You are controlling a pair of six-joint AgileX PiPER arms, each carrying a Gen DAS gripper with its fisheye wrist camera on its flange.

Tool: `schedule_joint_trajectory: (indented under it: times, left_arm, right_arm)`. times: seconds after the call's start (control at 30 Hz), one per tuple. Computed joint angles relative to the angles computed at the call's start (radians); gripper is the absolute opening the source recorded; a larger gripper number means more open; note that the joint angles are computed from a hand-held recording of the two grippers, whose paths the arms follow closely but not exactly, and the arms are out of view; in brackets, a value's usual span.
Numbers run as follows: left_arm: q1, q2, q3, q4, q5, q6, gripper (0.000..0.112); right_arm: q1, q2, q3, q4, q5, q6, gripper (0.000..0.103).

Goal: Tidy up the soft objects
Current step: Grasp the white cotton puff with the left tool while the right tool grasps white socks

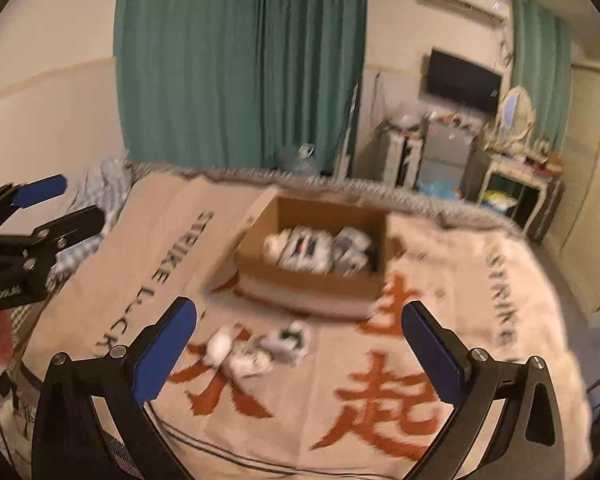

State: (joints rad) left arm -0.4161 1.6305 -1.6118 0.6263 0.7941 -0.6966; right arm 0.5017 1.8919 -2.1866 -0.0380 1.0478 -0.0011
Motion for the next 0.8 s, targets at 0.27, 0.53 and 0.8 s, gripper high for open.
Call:
schedule_joint_trajectory:
  times: [0.27, 0.53, 0.8]
  left_arm:
    - [0.079, 0.141, 0.082, -0.136, -0.110, 0.002, 0.091]
    - [0.092, 0.267, 0.063, -0.088, -0.112, 0.010, 0.091]
    - [0.147, 0.276, 0.100, -0.274, -0.186, 0.163, 0.090]
  right_arm:
    - [0.024, 0.139, 0.145, 0.004, -0.106, 0.036, 0.103]
    - [-0.024, 0.331, -0.009, 0.186, -0.031, -0.078, 0.088]
    - [-0.054, 0.501, -0.246, 0.278, 0.095, -0.107, 0.058]
